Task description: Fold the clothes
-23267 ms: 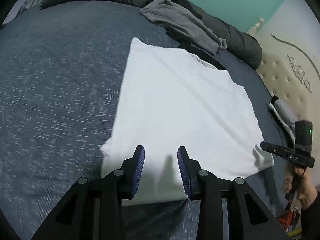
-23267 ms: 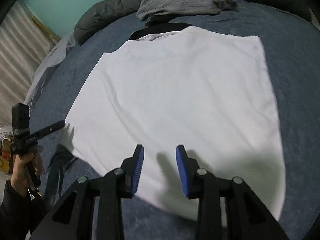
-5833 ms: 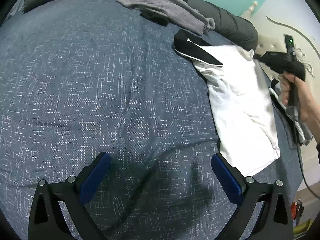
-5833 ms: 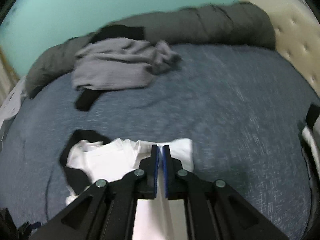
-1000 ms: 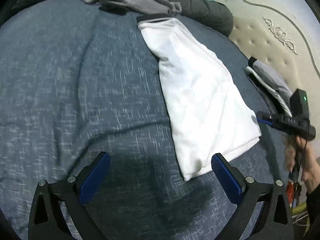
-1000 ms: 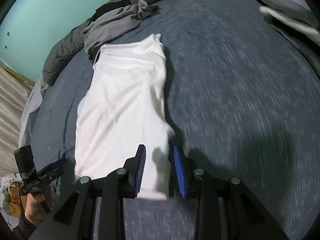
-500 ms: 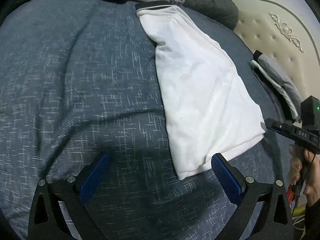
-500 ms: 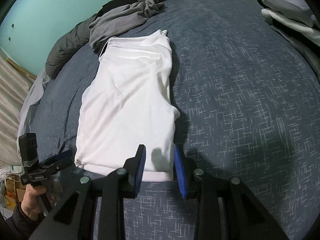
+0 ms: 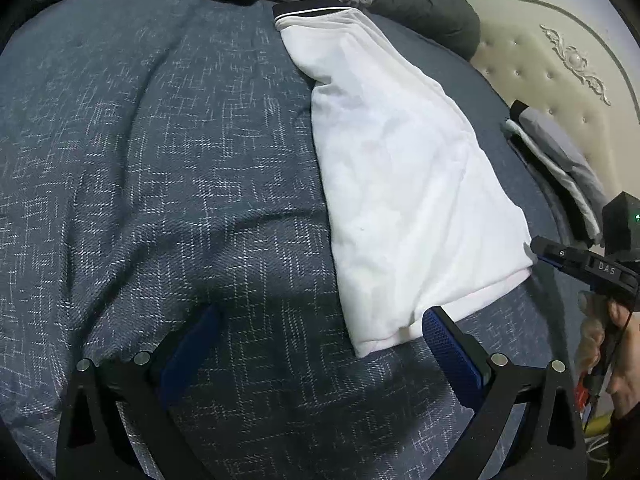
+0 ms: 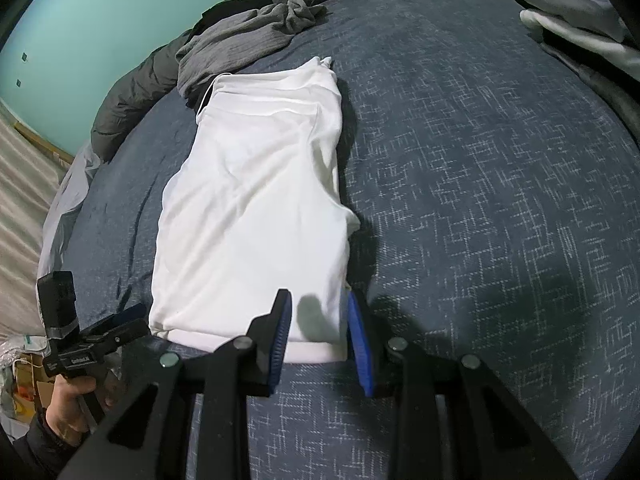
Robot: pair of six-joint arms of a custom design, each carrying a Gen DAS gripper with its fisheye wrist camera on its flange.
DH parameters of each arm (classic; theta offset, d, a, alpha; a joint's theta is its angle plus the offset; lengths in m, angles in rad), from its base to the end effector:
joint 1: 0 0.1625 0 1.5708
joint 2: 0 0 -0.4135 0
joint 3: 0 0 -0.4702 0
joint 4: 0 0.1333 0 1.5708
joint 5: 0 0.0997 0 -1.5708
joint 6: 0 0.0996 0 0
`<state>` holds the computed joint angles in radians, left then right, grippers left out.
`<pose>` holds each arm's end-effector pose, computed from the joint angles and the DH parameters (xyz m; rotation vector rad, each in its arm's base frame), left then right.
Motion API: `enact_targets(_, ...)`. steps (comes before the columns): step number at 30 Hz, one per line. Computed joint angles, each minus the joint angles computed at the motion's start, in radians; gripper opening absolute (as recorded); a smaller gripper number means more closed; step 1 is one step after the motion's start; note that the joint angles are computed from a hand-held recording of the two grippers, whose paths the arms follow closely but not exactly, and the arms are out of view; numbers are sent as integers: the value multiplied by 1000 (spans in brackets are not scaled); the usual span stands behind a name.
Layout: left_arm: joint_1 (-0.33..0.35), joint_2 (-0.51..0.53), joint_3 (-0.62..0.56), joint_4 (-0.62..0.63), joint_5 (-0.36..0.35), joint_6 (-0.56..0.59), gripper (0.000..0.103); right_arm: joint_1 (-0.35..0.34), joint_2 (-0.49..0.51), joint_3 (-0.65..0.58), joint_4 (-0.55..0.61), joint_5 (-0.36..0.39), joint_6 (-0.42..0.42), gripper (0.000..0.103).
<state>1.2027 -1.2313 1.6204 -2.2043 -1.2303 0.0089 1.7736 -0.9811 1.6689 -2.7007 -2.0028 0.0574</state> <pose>-0.0937 -0.7058 0.3071 0.4699 2.7810 -0.4273 0.2352 -0.6888 0.1686 0.0632 -2.6961 0.6769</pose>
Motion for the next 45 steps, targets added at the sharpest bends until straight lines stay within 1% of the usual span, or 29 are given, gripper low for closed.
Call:
enact_targets(2,0,-7,5,-15,-18,5,92,1,-1,1,-6,-1,2,29)
enact_targets(4,1,-13,5,-18,-53,19,89,2,-1,2,-10,1,4,29)
enact_targets(5,2,-15,5,-19,-71,26,82,3,-1,1,-11,2,3,29)
enact_targets(9,14,-10,-8,1,-125,38,68,6,1,-2,-3,0,-3,29)
enact_targets(10,16,-7,-11,11,-136,39,63,7,3,-4,0,-4,-4,29)
enact_targets(13,13,-6,-6,33,-156,44,32,10,7,-7,5,-17,-13,29)
enact_targets(15,9,26,-28,27,-150,44,31,12,10,-9,11,-25,-18,29)
enact_targets(17,13,25,-28,32,-151,44,23,15,15,-12,17,-37,-24,29)
enact_targets(19,14,13,-19,36,-150,44,17,16,16,-12,17,-38,-32,29)
enact_targets(21,14,14,-18,31,-155,43,8,19,18,-12,13,-44,-44,29)
enact_targets(22,14,13,-17,29,-158,46,5,20,19,-11,11,-47,-53,29)
enact_targets(23,15,13,-17,26,-161,50,5,22,20,-13,15,-54,-63,23)
enact_targets(24,15,12,-17,23,-163,53,5,24,22,-15,20,-60,-70,9)
enact_targets(25,15,11,-17,22,-167,54,5,25,22,-16,24,-63,-73,5)
enact_targets(29,18,-3,-18,26,-181,63,4,28,12,-11,29,-50,-79,4)
enact_targets(34,20,-33,-9,39,-202,65,4,26,-11,3,52,-32,-63,3)
enact_targets(39,27,-39,-4,72,-190,65,2,15,-15,18,72,-53,-32,3)
enact_targets(42,32,-34,-7,83,-180,60,2,2,-24,32,61,-41,-4,3)
enact_targets(45,28,-33,-7,96,-174,74,2,-7,-27,34,61,-29,5,3)
